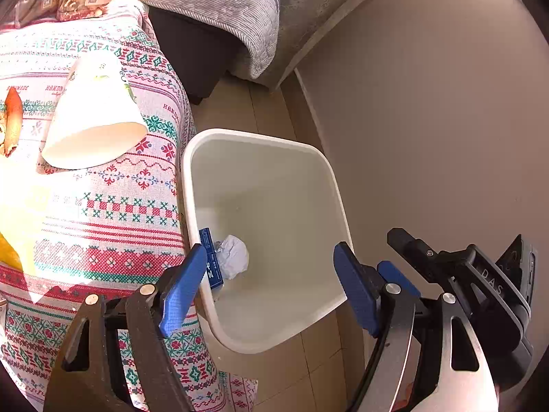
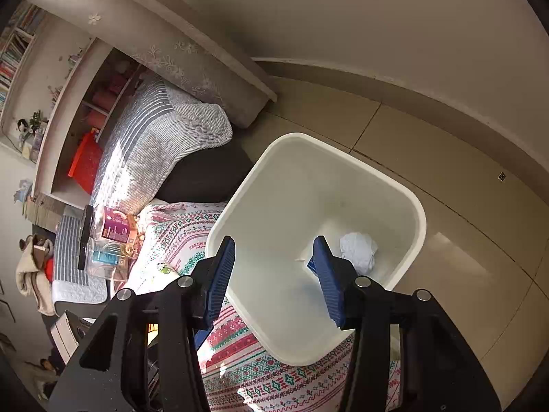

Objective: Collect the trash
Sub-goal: 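Carry the paper ball and blue box to the white bin and release both, then grasp the yellow wrapper with the right gripper while the left gripper grasps the red noodle cup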

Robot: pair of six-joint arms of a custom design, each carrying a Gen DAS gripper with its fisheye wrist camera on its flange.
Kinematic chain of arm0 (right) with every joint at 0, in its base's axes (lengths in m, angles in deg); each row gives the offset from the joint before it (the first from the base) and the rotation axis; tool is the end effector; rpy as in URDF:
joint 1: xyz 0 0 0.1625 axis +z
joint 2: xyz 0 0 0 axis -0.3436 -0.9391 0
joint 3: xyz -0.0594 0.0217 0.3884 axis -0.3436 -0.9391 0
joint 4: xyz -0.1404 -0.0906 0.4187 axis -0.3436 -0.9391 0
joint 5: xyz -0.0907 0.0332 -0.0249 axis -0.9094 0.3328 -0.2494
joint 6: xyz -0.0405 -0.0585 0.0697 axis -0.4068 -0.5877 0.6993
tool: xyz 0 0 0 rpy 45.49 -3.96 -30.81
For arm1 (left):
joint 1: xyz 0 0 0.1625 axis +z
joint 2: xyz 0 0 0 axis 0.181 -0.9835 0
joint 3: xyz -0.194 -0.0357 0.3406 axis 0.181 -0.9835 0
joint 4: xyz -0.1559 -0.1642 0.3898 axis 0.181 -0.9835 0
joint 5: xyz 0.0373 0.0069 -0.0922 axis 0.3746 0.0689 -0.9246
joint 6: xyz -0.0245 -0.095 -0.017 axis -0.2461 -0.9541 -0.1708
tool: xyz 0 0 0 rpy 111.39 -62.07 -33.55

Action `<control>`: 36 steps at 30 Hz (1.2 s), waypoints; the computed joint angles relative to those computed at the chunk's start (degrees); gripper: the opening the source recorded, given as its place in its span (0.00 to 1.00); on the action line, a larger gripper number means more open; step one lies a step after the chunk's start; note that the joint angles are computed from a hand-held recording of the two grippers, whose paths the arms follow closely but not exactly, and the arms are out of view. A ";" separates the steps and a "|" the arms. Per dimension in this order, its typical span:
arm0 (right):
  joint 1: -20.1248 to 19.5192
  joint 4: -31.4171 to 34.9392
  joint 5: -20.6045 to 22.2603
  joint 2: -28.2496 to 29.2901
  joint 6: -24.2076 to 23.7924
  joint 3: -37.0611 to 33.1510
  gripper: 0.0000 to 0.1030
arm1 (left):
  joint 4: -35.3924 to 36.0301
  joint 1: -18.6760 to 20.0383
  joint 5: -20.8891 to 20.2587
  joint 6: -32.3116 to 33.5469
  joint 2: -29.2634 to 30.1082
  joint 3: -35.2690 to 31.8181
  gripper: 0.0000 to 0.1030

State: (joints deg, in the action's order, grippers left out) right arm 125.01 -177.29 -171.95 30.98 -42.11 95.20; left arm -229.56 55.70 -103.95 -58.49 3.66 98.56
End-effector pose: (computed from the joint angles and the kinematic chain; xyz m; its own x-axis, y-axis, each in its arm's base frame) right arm 0.2428 -0.6193 0.1291 -0.8456 0.5296 0.0673 0.3033 0.5803 -0.7558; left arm -0.1342 -0.6866 0.1603 -0.9850 0.1029 -0.1385 0.1412 0.9421 -0.3042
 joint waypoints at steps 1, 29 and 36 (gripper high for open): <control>0.13 -0.20 -0.15 0.18 -0.21 -0.16 0.45 | 0.42 0.33 0.13 0.33 -0.76 0.01 0.72; 8.57 16.60 -1.84 17.41 -23.50 -19.84 0.67 | 9.38 14.73 16.80 -8.01 -30.89 7.52 0.75; 12.23 20.09 -5.22 25.86 -36.54 -28.57 0.69 | 6.74 16.54 16.47 -9.92 -30.43 8.20 0.74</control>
State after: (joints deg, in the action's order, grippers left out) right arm 137.25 -157.19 -177.17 56.84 -78.64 66.62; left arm -222.82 72.24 -87.49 -68.41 -26.77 106.75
